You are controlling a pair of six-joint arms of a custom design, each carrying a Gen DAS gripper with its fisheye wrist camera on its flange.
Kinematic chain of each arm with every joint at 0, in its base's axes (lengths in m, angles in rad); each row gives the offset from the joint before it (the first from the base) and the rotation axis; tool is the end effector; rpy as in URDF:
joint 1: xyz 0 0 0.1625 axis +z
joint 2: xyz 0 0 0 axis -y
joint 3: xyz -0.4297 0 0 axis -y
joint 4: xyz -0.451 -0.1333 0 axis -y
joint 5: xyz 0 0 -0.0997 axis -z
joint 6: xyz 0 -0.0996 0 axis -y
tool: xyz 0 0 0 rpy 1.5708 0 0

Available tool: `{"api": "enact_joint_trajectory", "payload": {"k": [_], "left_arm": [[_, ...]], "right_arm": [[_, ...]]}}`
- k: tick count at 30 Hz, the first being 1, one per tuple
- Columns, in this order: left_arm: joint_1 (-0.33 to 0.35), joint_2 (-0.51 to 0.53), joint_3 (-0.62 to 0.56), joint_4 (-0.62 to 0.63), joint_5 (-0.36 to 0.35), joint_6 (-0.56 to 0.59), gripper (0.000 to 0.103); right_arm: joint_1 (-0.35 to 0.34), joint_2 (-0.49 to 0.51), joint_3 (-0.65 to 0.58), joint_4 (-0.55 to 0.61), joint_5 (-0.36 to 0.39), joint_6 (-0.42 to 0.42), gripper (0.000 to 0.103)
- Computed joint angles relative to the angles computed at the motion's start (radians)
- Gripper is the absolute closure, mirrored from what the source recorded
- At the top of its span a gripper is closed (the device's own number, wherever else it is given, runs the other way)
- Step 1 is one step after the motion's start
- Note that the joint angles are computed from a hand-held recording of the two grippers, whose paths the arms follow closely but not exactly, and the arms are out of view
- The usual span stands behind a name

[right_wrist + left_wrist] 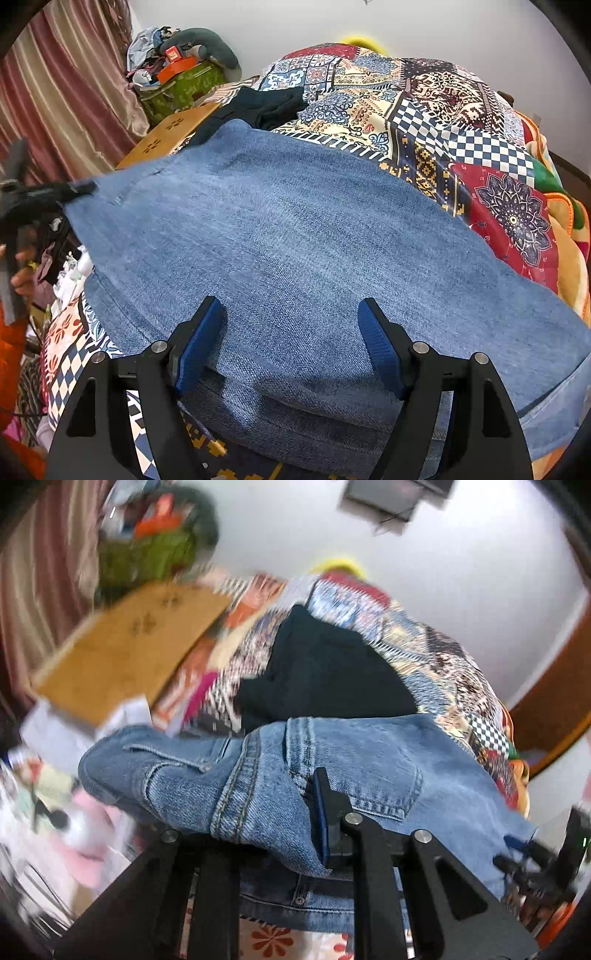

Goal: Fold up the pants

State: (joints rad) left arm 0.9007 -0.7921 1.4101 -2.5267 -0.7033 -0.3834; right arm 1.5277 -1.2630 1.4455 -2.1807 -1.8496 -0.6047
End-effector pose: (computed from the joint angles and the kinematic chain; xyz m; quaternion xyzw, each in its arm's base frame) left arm -0.3234 -0.7451 0.1793 0.0578 0.8954 -0.3402 0.2814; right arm 0.0755 -0.7080 0.4443 0.2399 -0.9380 0.1559 0.1956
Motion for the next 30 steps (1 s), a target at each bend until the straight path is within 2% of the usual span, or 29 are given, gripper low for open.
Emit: {"api": "enact_joint_trajectory", "payload": {"k": [2, 4, 5, 6, 7, 8, 9, 13, 16, 21, 23, 26, 30], "left_arm": [[0.011, -0.003, 0.004, 0.026, -0.010, -0.017, 0.084], [0.050, -0.019, 0.027, 0.093, -0.073, -0.115, 0.079], [0.072, -0.026, 0.038, 0.123, -0.122, -0.168, 0.076], [0.104, -0.026, 0.047, 0.142, -0.200, -0.229, 0.070], [0.119, -0.035, 0.077, 0.120, -0.243, -0.255, 0.065], [0.129, -0.042, 0.098, 0.089, -0.272, -0.263, 0.065], [0.128, -0.050, 0.110, 0.069, -0.276, -0.264, 0.065], [0.110, -0.047, 0.095, 0.123, -0.217, -0.244, 0.062], [0.105, -0.043, 0.096, 0.133, -0.198, -0.241, 0.062], [0.108, -0.038, 0.086, 0.137, -0.204, -0.250, 0.061], [0.104, -0.029, 0.075, 0.157, -0.189, -0.254, 0.061], [0.098, -0.018, 0.060, 0.187, -0.164, -0.262, 0.060], [0.093, -0.010, 0.052, 0.205, -0.139, -0.266, 0.059]], "right_arm": [[0.000, 0.000, -0.001, 0.000, 0.001, 0.001, 0.030], [-0.001, 0.000, 0.000, -0.002, 0.001, 0.004, 0.030], [-0.001, 0.000, -0.001, -0.002, 0.000, 0.005, 0.029], [-0.001, 0.000, -0.001, -0.003, -0.002, 0.007, 0.029], [0.000, -0.002, 0.000, -0.005, -0.007, 0.010, 0.029], [0.002, -0.005, 0.003, -0.008, -0.012, 0.011, 0.029], [0.004, -0.009, 0.007, -0.016, -0.023, 0.011, 0.029], [0.005, -0.036, 0.029, -0.085, -0.085, -0.004, 0.029], [-0.017, -0.066, 0.042, -0.159, -0.122, 0.025, 0.029], [-0.095, -0.122, 0.013, -0.207, -0.146, 0.154, 0.029], [-0.127, -0.130, -0.015, -0.229, -0.185, 0.200, 0.029], [-0.158, -0.107, -0.072, -0.236, -0.255, 0.252, 0.029], [-0.190, -0.044, -0.159, -0.192, -0.327, 0.345, 0.029]]}}
